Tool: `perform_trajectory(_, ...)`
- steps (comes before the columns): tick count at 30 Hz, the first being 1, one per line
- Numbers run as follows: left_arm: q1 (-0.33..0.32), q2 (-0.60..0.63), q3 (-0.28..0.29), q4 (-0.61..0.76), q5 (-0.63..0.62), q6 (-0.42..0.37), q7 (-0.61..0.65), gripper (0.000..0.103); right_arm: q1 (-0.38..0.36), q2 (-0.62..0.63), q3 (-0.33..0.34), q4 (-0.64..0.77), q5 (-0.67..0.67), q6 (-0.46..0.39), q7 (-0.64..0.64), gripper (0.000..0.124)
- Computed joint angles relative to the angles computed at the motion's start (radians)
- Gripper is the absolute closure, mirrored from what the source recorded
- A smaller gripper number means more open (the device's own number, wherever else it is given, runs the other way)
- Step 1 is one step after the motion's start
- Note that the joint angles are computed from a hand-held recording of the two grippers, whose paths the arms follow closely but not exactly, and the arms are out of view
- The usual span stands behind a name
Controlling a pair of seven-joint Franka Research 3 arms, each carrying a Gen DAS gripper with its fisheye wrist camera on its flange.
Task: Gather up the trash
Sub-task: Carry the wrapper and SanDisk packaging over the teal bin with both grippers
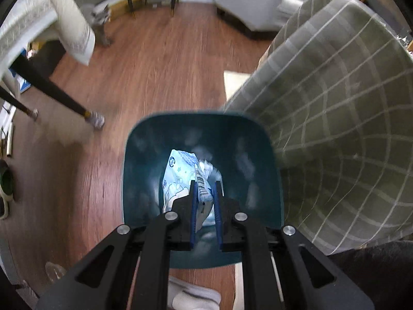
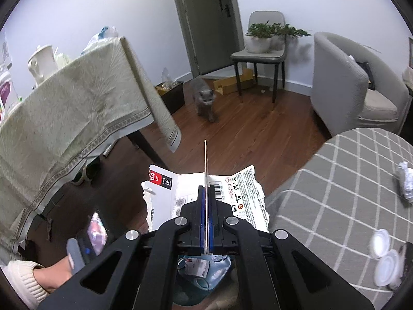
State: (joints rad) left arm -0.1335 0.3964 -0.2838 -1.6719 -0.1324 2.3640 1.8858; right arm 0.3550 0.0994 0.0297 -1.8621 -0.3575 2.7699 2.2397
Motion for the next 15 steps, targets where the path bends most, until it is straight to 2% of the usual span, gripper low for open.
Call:
perform_trajectory(4, 0.006, 0.028, 0.009, 0.013, 0.011, -0.055, -0.002, 0.09, 0.012, 0.048, 0.01, 0.053, 0.043, -0.042, -0.05, 0.122)
perform_trajectory(10, 0.022, 0.04, 0.011, 0.02, 0.005, -0.085, 0.009, 0.087, 0.043, 0.12, 0.007, 0.131, 0.107, -0.099, -0.119, 0.122)
perform_trajectory(14, 0.03, 0.024, 0.012, -0.006, 0.004, -0.065, 0.022, 0.068, 0.064, 0.155, -0.001, 0.168, 0.132, -0.124, -0.145, 0.122)
perform_trajectory(15, 0.031, 0.016, 0.013, -0.018, 0.004, -0.051, 0.024, 0.066, 0.068, 0.164, -0.004, 0.176, 0.137, -0.13, -0.15, 0.122)
